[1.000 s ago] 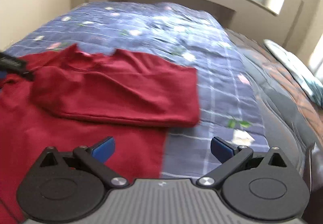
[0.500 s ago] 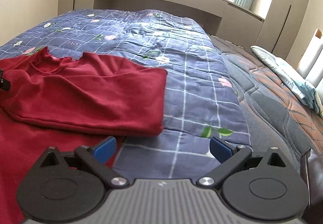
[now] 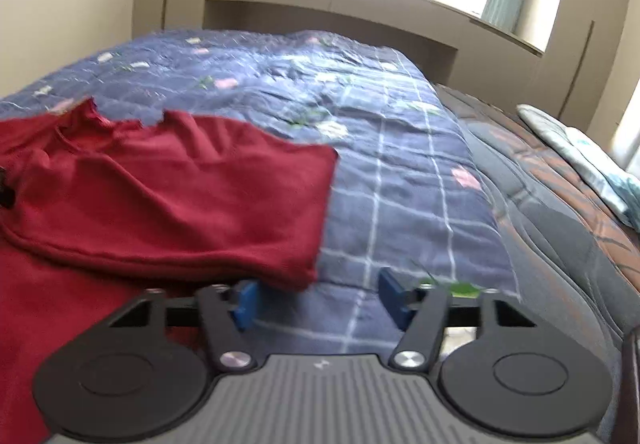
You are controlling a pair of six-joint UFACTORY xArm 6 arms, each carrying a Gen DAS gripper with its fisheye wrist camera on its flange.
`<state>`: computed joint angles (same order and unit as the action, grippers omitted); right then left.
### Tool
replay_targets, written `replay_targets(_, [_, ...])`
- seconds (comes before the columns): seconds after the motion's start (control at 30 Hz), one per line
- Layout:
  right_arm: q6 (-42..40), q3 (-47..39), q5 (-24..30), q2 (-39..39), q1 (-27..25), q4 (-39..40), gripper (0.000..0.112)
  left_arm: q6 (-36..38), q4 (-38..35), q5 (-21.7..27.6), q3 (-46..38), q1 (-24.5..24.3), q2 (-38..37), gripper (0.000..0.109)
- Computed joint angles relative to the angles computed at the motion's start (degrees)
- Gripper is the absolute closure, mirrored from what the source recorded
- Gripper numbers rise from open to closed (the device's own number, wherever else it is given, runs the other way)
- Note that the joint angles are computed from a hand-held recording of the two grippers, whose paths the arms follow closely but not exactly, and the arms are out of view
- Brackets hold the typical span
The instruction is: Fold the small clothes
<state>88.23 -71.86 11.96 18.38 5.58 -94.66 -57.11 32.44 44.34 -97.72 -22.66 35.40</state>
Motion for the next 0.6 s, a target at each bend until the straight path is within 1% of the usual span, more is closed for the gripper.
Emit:
replay_targets(0.03, [0.3,-0.4,-0.2,0.2,0.1,-0.9,0.066,-0.8,-0.1,-0.1,0.4,0.0,-0.2,0.009])
replay_targets(0.07, [0.8,-0.6,-0.6,0.2,0.1,-1.8,0.087,-1.5,0.1,-0.1,0.8,0.0,-0.4,0.009])
replay_targets(0.1, [1.1,-0.8,-1.3,0.2,0.0,-2.2,0.099,-2.0,0.4,0.3,0.9,-0.1,-0.5,0.009])
replay_targets(0.13, [0.8,-0.6,-0.5,-0.1,0.2,-1.7,0.101,-2.6,0.8,0.7,1.1,-0.3,-0.7,0.009])
replay_targets(0.2, [2.0,0.0,0.4,-0.9,0.2,-1.3,0.102,-3.6,1.5,1.6,1.4,-0.6,-1.0,0.009])
replay_targets(0.23, [2.1,0.5,0.8,-1.2,0.1,0.1,0.103,-4.0,1.8,2.4,1.2,-0.7,-1.0,0.009])
replay_targets(0.3, [-0.4,1.3,0.6,-1.4,-0.2,4.3,0.106,-5.0,2.2,4.0,1.0,-1.1,-1.0,0.009])
replay_targets(0.33, [-1.2,1.8,1.8,-1.6,0.0,5.8,0.112,-5.4,2.3,4.9,0.9,-1.3,-1.1,0.009])
replay_targets(0.37, [-1.6,2.4,3.9,-1.8,0.2,7.3,0.112,-5.8,2.5,5.9,0.6,-1.5,-1.1,0.009])
replay_targets(0.4, [-2.2,2.9,4.4,-2.0,-0.1,9.8,0.112,-6.2,2.9,7.1,0.2,-1.8,-1.0,0.009])
replay_targets(0.43, [-3.9,3.5,3.3,-2.1,-1.0,13.3,0.112,-6.9,3.3,7.7,0.3,-2.0,-1.2,0.009])
replay_targets(0.47, [-4.8,4.0,1.9,-2.3,-1.6,14.5,0.112,-7.1,3.4,7.9,0.3,-2.1,-1.2,0.009])
replay_targets(0.5, [-4.8,4.4,1.6,-2.7,-1.7,13.4,0.111,-7.0,3.3,8.3,0.1,-2.2,-1.2,0.009])
replay_targets(0.53, [-5.8,4.7,1.3,-3.2,-1.6,12.6,0.107,-6.9,3.0,8.6,-0.1,-2.2,-1.2,0.009])
replay_targets(0.6, [-7.7,5.2,-0.5,-4.0,-1.7,12.8,0.09,-6.7,2.2,9.7,-0.6,-2.2,-1.3,0.008])
